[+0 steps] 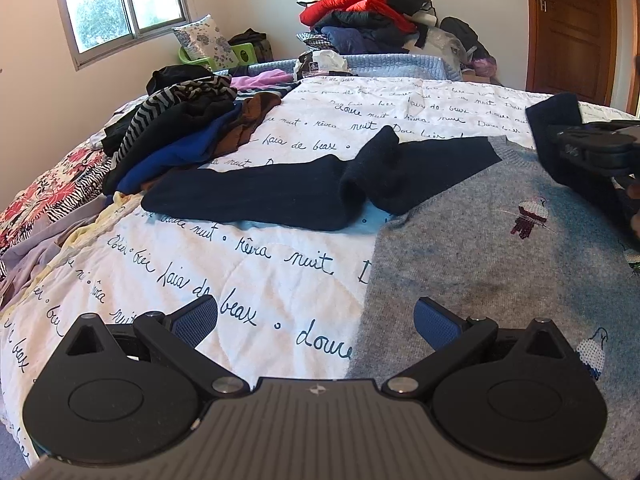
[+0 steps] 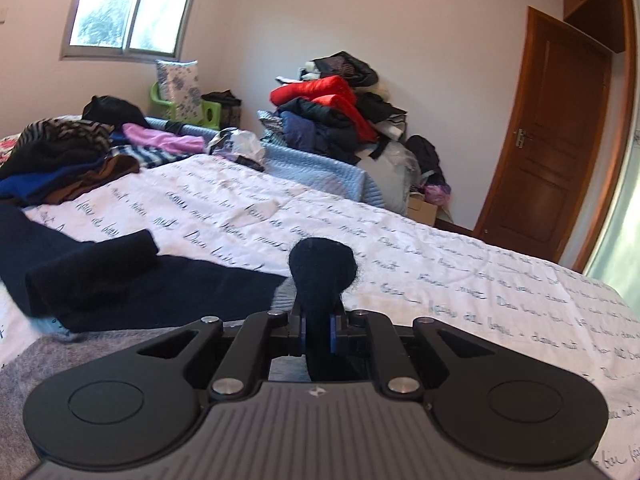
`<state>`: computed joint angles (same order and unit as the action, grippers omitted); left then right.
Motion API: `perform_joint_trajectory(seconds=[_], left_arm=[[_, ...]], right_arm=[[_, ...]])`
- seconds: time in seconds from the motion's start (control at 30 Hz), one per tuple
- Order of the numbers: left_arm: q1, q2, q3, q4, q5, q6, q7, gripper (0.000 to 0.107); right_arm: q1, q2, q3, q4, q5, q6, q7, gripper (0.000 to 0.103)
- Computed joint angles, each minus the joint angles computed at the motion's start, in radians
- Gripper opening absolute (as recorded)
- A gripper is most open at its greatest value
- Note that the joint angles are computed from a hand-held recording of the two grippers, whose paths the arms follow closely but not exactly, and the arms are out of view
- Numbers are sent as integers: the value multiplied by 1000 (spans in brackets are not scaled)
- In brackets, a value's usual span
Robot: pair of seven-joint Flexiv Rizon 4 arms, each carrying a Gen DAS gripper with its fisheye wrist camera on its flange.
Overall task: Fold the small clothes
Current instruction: 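Lift the sleeve with the right gripper and carry it across the sweater body, then lay the sleeve flat across the sweater body and open the right gripper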
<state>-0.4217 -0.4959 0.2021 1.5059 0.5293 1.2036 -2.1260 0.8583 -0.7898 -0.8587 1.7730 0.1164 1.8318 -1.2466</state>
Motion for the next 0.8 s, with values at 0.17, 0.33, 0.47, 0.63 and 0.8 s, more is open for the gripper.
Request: perform_joint_trajectory(seconds=[0.17, 0.33, 0.47, 0.63, 0.8], left_arm=[[5, 3, 4, 3, 1, -5, -9, 103], [7, 6, 9, 3, 10, -9, -22, 103], [8, 9, 9, 4, 19, -15, -28, 103], [8, 13, 12, 5, 37, -25, -41, 103], [17, 16, 10, 6, 44, -30, -52, 103]], right_arm=[[-4, -31, 13, -41, -38, -43, 14, 10], [-13, -56, 19, -76, -80, -75, 57, 10], [-20, -69, 27, -93, -106, -75, 87, 10], [-27, -86, 36, -116, -132, -70, 95, 10], [-22, -106, 31, -139, -146, -78, 93, 10]])
